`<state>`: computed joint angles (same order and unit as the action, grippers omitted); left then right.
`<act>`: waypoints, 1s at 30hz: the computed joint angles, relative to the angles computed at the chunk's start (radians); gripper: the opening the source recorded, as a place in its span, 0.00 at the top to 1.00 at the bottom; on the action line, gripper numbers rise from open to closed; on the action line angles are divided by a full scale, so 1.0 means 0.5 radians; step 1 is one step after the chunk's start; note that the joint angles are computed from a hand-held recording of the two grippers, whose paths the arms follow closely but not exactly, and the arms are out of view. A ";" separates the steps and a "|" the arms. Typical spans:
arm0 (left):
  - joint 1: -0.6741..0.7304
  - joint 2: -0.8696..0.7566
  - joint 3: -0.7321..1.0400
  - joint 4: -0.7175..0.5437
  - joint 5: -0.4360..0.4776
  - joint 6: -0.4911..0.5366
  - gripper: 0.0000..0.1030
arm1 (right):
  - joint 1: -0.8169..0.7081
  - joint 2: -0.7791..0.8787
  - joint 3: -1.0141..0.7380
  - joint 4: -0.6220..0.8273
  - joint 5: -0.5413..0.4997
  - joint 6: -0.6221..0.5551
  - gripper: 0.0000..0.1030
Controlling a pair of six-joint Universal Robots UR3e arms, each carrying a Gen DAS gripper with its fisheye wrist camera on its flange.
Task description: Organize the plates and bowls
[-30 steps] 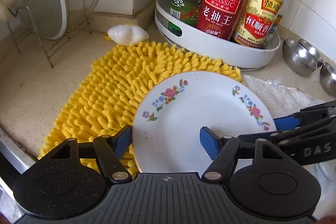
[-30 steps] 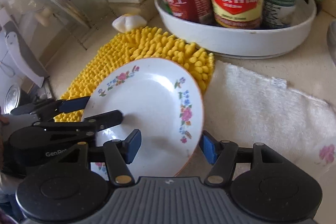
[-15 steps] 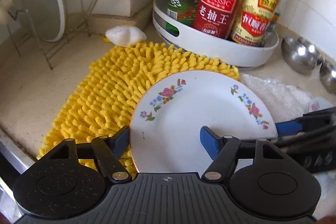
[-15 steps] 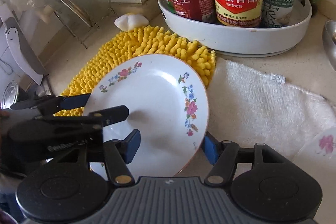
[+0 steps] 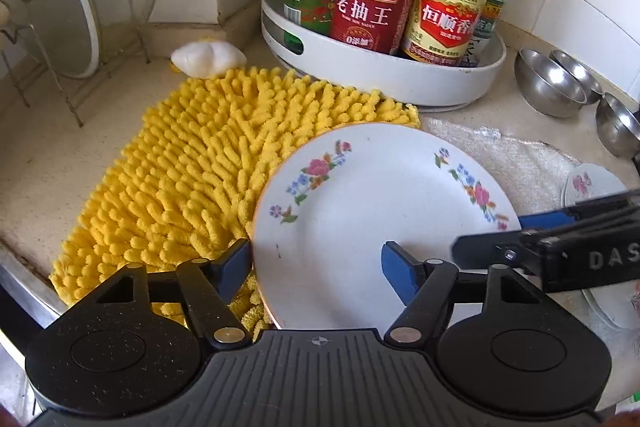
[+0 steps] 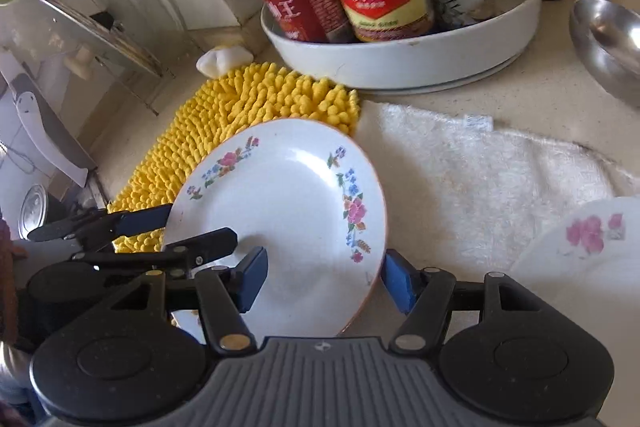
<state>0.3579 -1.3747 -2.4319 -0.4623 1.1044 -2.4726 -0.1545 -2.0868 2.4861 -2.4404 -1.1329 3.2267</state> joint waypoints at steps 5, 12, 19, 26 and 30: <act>-0.039 -0.083 -0.008 0.130 0.002 -0.008 0.24 | 0.004 -0.002 0.082 -0.108 0.000 0.032 0.26; -0.053 -0.001 -0.021 0.064 0.000 0.003 0.28 | 0.225 0.108 -0.011 -0.232 -0.270 0.166 0.28; -0.012 0.121 -0.036 -0.033 -0.087 0.008 0.28 | 0.177 -0.040 -0.030 -0.075 -0.244 0.124 0.28; 0.005 0.266 -0.071 -0.103 -0.118 0.037 0.28 | 0.018 -0.366 0.015 0.184 -0.125 0.042 0.28; -0.024 0.344 -0.071 -0.139 -0.130 0.027 0.27 | -0.188 -0.685 0.033 0.507 -0.011 -0.103 0.28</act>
